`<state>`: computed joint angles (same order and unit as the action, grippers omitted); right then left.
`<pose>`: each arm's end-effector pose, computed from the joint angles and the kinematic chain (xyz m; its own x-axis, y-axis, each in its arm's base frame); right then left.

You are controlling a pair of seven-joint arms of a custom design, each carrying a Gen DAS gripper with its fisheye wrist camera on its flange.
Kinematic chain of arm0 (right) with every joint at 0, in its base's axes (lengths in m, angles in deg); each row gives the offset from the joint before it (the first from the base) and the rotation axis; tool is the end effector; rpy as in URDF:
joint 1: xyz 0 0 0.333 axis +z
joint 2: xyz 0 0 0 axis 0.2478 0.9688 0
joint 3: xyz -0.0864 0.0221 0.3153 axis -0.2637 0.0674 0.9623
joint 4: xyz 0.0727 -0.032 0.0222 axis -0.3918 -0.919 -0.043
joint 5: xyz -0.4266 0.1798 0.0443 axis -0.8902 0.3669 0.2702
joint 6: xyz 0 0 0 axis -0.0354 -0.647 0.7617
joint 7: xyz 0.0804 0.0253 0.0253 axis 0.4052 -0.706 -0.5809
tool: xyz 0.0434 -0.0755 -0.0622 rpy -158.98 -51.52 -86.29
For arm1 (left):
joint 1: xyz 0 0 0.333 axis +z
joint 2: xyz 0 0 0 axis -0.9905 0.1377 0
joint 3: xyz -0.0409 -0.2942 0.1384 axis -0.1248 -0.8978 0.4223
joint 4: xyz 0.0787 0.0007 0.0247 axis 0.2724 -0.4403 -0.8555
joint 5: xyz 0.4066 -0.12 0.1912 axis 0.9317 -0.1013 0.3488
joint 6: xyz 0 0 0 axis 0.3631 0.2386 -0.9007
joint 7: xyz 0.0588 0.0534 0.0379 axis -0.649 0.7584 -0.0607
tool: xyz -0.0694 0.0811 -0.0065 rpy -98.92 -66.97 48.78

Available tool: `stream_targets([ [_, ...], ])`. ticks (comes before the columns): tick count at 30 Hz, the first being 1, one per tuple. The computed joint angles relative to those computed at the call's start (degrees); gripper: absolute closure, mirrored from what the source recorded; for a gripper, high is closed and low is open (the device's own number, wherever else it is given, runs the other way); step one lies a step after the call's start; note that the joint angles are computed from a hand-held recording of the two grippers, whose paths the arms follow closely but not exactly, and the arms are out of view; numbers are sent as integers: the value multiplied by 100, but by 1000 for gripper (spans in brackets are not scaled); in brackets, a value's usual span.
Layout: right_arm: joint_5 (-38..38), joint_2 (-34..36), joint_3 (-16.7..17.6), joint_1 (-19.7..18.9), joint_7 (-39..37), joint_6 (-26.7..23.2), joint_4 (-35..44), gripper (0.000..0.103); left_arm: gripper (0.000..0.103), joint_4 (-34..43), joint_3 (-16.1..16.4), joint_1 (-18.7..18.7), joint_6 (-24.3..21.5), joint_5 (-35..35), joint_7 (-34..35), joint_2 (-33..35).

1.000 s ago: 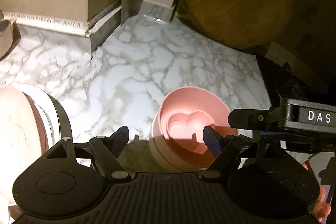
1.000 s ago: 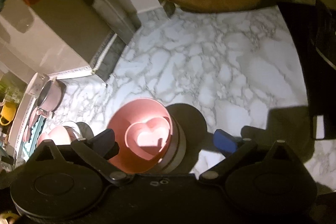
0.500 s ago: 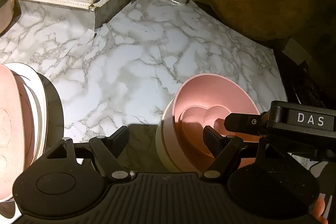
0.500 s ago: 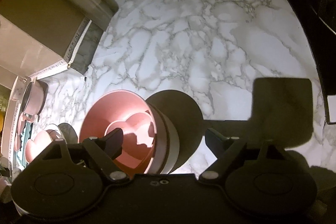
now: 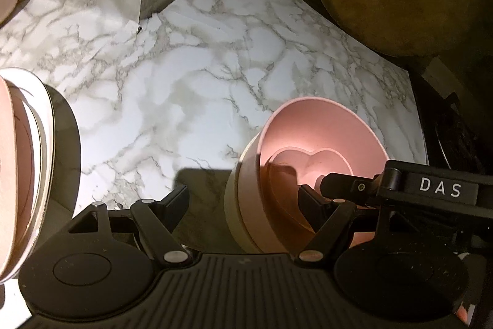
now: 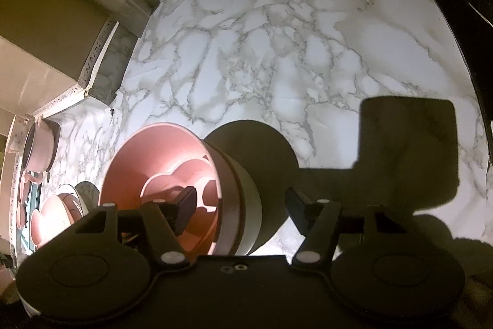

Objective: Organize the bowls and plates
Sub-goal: 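Lift the nested bowls with both grippers and carry them toward the pink bear plate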

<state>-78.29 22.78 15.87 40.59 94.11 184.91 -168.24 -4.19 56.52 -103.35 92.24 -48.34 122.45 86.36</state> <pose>0.5828 0.3819 0.4673 -0.5223 -0.7361 -0.4305 -0.6567 0.6692 -0.3476 0.6534 -0.4326 0.4979 -0.3807 -0.8757 0.2969 -0.8705 0.2311 -0.4345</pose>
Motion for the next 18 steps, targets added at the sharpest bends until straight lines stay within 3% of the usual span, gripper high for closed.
stream_targets([
  [7,-95,32,-16,21,104,-21,42,48,27,12,6,-24,24,38,-17,13],
  [13,-190,31,-22,35,141,68,56,67,49,-2,-84,38,58,-185,230,-10],
  [18,-380,21,-35,78,304,-107,106,78,54,-28,-47,-5,87,-164,157,-57],
])
